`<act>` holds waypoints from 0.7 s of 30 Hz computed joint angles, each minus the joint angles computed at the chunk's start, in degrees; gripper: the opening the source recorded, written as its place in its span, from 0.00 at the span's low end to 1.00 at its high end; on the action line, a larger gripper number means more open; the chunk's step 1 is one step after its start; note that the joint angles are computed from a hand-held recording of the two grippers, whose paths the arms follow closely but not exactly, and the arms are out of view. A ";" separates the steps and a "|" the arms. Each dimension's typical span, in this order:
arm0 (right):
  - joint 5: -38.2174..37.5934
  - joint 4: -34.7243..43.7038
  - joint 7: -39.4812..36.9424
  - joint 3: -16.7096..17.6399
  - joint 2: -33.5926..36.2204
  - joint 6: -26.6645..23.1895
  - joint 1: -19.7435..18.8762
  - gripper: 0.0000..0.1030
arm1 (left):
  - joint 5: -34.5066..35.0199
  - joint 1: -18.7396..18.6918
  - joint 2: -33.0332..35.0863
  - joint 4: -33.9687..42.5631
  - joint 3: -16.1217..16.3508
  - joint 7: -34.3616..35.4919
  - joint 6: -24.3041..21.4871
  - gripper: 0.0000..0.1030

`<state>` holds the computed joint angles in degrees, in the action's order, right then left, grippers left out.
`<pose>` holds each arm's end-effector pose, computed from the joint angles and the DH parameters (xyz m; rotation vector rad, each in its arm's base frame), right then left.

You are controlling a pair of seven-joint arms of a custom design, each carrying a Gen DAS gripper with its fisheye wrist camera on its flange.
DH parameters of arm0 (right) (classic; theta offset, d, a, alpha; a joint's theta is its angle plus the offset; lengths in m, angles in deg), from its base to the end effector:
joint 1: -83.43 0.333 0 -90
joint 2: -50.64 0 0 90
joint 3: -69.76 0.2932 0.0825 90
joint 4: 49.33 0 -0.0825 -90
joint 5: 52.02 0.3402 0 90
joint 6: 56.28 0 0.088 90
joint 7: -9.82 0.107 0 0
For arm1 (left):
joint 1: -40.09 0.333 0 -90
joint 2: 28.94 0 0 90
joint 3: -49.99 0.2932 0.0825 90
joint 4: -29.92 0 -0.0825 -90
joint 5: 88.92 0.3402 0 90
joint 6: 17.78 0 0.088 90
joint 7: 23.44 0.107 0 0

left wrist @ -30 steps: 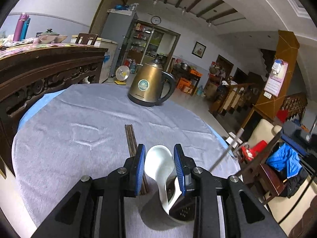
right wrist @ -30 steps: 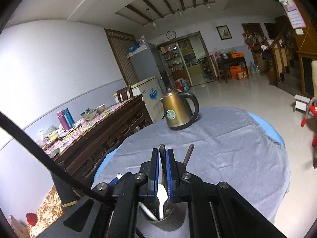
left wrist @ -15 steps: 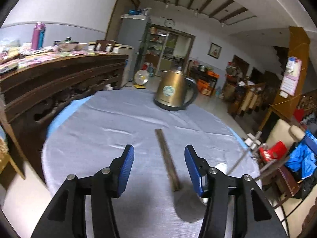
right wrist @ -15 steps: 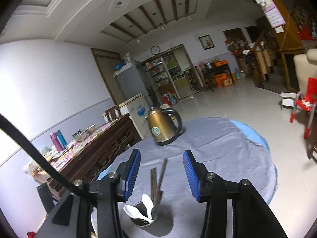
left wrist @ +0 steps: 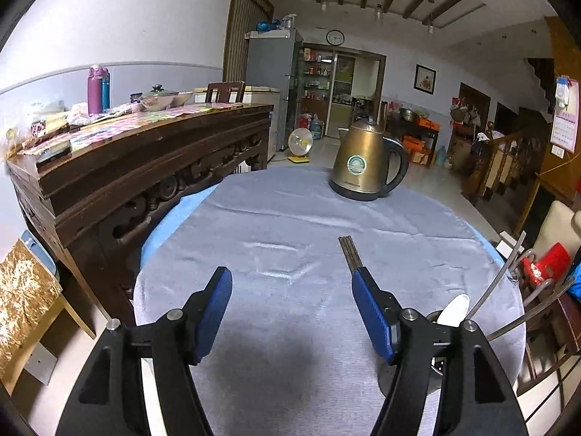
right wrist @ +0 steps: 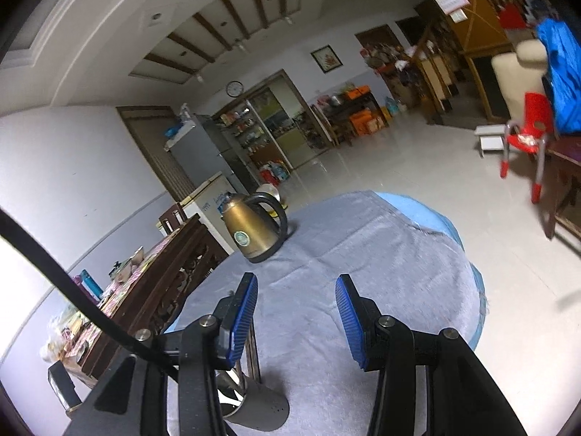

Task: Organize utensils
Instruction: 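Move both open tools away from the cup toward the chopsticks on the cloth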

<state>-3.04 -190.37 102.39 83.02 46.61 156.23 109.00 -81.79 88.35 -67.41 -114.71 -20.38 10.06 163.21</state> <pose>0.4091 0.2042 0.4670 -1.0962 1.6519 -0.4828 0.4070 -0.2291 0.4497 -1.7735 1.3756 -0.8972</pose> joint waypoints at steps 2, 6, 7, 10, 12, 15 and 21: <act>-1.25 -0.82 1.77 -0.38 -0.24 -0.44 -0.14 0.46 | 0.34 -0.41 -0.32 0.32 0.35 0.41 -1.04 0.68; -2.09 -1.16 2.81 -0.35 -0.28 -1.76 -0.57 0.46 | 1.46 -0.67 -0.69 1.65 0.53 0.47 -4.17 0.68; -1.92 -0.89 2.62 -0.16 -0.07 -2.05 -0.66 0.46 | 1.78 -0.69 -0.64 1.81 0.62 0.34 -4.56 0.68; -1.06 -0.32 1.40 0.21 0.16 -3.21 -0.76 0.46 | 2.74 -0.91 -0.33 2.16 0.89 -0.08 -5.64 0.68; -0.62 0.04 0.82 0.29 0.42 -3.74 -0.72 0.46 | 3.40 -0.96 -0.15 2.28 1.01 -0.42 -6.19 0.68; -0.07 0.45 0.36 0.20 0.84 -4.43 -0.56 0.46 | 4.40 -1.11 0.24 2.56 1.32 -0.92 -7.16 0.68; 0.83 1.47 -0.61 -0.21 1.45 -6.09 -0.30 0.46 | 6.27 -1.16 0.54 2.95 1.42 -2.02 -8.11 0.68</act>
<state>-2.21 -188.90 101.78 82.81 48.06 150.14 108.69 -75.52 87.19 -66.86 -111.76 -18.96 8.04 155.10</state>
